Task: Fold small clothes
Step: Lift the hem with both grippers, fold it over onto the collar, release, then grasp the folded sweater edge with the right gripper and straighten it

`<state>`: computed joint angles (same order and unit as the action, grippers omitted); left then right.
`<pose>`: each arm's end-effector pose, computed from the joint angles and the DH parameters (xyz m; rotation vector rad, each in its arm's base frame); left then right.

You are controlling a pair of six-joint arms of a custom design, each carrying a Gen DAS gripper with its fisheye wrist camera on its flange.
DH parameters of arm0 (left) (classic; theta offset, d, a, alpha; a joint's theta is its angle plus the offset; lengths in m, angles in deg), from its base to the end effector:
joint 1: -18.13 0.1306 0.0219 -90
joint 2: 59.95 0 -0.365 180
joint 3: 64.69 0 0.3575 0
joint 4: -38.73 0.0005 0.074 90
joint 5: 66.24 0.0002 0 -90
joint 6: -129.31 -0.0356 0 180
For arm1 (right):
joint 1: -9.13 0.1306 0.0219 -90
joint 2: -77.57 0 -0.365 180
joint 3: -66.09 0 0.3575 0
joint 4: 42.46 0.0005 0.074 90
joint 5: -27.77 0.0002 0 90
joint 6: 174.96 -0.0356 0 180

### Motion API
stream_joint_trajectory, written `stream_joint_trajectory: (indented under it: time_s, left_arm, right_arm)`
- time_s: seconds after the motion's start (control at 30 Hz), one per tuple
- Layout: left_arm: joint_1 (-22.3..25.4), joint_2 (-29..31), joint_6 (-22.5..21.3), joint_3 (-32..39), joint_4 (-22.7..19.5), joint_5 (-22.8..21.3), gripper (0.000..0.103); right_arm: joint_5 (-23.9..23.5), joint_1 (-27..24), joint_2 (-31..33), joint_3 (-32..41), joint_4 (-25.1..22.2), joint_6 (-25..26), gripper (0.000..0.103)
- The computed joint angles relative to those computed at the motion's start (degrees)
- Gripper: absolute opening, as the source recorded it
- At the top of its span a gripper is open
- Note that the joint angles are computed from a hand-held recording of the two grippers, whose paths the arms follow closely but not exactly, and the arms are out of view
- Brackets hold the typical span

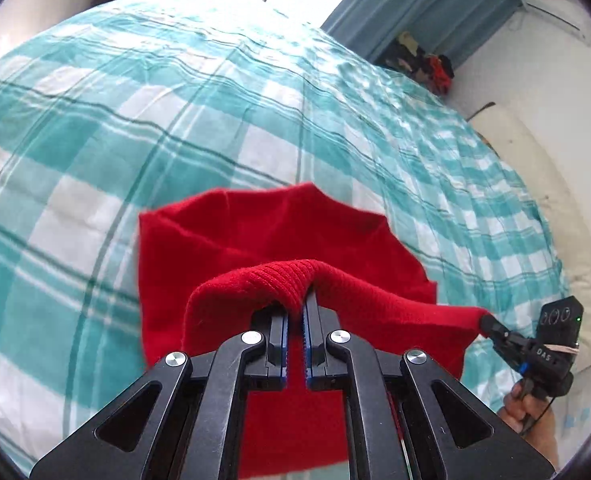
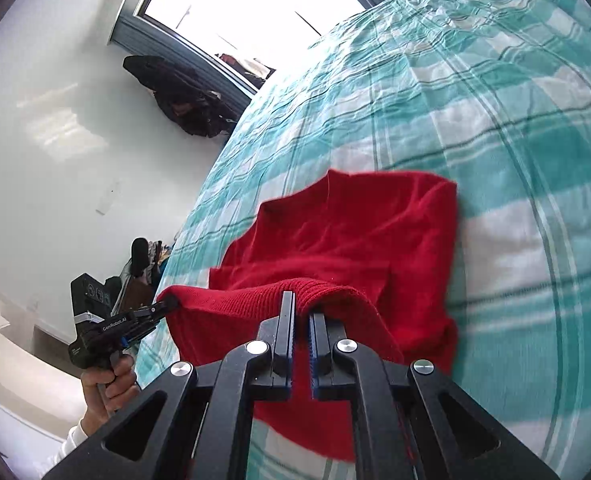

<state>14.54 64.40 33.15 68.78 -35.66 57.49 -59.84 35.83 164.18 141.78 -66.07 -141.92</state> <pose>0.6215 -0.0593 0.3944 0.3927 2.5734 -0.7745 0.3953 0.1966 0.3650 0.6199 2.1967 0.7648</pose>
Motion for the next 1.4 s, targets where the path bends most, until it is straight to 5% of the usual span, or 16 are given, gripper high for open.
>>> stream_joint_trajectory:
  time_s: [0.1, 0.17, 0.23, 0.33, 0.43, 0.57, 0.67, 0.8, 0.87, 0.97, 1.07, 1.2, 1.23, 1.3, 1.4]
  left_arm:
    - [-2.6, 8.82, 4.27, 11.76, -2.07, -9.16, 0.016]
    - [-3.41, 15.86, 6.21, 22.58, -7.96, -13.77, 0.032]
    - [-3.01, 18.66, 7.53, 27.55, -9.61, -15.37, 0.036]
    - [-1.67, 13.04, 6.59, 19.05, -3.38, -14.24, 0.057]
    - [-1.0, 3.61, 2.57, 3.44, 6.37, -11.53, 0.074]
    - [-1.91, -0.17, -2.95, -5.31, 9.79, -12.81, 0.074]
    - [-2.01, 0.08, -2.96, -6.52, 9.21, -13.33, 0.071]
    - [-2.47, 0.82, -4.22, -6.58, 9.22, -14.51, 0.071]
    - [-2.56, 1.05, -4.72, -6.32, 9.43, -15.32, 0.071]
    - [-2.38, 2.1, -4.22, -5.47, 9.39, -15.68, 0.071]
    - [-2.33, 2.76, -4.39, -4.85, 8.58, -16.56, 0.068]
    - [-1.45, 0.47, -4.16, -6.13, 10.96, -13.56, 0.067]
    - [-1.39, 0.69, -4.15, -5.28, 10.7, -13.05, 0.066]
    - [-1.48, 1.72, -4.58, -3.04, 8.69, -12.34, 0.064]
    - [-0.97, -0.23, -4.79, -6.24, 9.84, -12.7, 0.064]
  right_arm:
    - [-3.4, -6.19, 6.1, 4.39, 2.05, 1.7, 0.012]
    - [-2.29, -8.69, 9.92, 7.12, 1.06, 1.95, 0.048]
    - [-0.09, -9.96, 12.25, 8.91, -1.37, 1.05, 0.056]
    - [1.11, -9.58, 10.61, 7.18, -1.26, 2.17, 0.056]
    - [3.31, -6.8, 9.48, 8.11, -4.77, 10.9, 0.056]
    - [1.79, -6.51, 12.29, 10.15, -8.91, 15.83, 0.056]
    - [-0.81, -8.69, 16.57, 14.19, -10.71, 19.17, 0.053]
    - [-1.4, -9.52, 24.54, 24.8, -20.4, 25.96, 0.049]
    - [-1.47, -9.59, 27.95, 29.02, -25.48, 28.03, 0.004]
    - [5.52, -9.84, 26.69, 27.49, -24.74, 25.41, 0.004]
    - [4.38, -10.63, 29.28, 29.73, -28.96, 25.4, 0.005]
    - [9.59, -8.88, 26.65, 29.69, -27.17, 26.77, 0.031]
    - [7.75, -8.73, 25.16, 28.76, -24.19, 27.79, 0.031]
    - [-4.24, -9.2, 25.05, 29.86, -19.93, 32.23, 0.03]
    - [-9.3, -6.54, 30.86, 39.77, -27.43, 44.54, 0.03]
